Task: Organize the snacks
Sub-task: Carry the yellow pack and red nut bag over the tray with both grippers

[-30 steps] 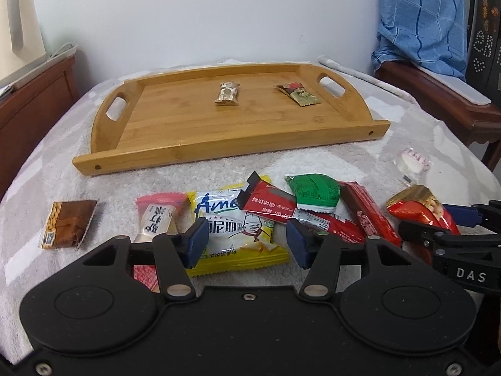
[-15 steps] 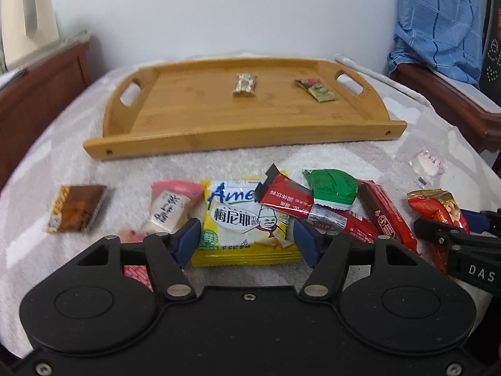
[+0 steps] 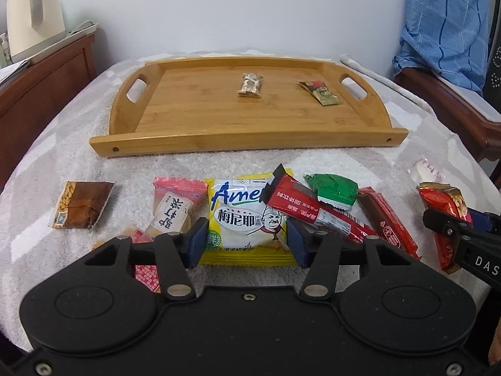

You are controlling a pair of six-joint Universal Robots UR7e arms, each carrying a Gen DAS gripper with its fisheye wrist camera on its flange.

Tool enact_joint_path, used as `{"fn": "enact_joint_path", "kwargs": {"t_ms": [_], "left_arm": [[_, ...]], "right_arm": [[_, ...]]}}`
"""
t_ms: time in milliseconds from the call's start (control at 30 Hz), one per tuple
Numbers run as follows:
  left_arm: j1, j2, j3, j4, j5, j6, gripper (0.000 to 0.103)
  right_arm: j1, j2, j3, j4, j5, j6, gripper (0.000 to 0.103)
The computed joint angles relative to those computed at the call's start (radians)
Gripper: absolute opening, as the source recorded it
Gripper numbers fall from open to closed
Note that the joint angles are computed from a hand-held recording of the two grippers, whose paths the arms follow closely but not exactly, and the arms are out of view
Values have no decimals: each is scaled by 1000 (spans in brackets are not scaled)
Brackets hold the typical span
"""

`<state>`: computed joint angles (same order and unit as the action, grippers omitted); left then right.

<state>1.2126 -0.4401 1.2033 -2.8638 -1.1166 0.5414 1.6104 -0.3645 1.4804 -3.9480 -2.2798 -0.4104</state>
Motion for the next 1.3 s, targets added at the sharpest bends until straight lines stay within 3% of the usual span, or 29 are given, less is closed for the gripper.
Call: {"fn": "enact_joint_path", "kwargs": {"t_ms": [567,1033,1300], "left_arm": [[-21,16,-61,-64,-2,21,51],[-42,71,-196,48,-12,16,51],[-46,154,-374,165,-21,-8,51]], "right_arm": [[4,-14,-35,19,-2,36,46],[24,-19,-157,113,22,21,46],[11,-2,-276,233,80,22,46]]}}
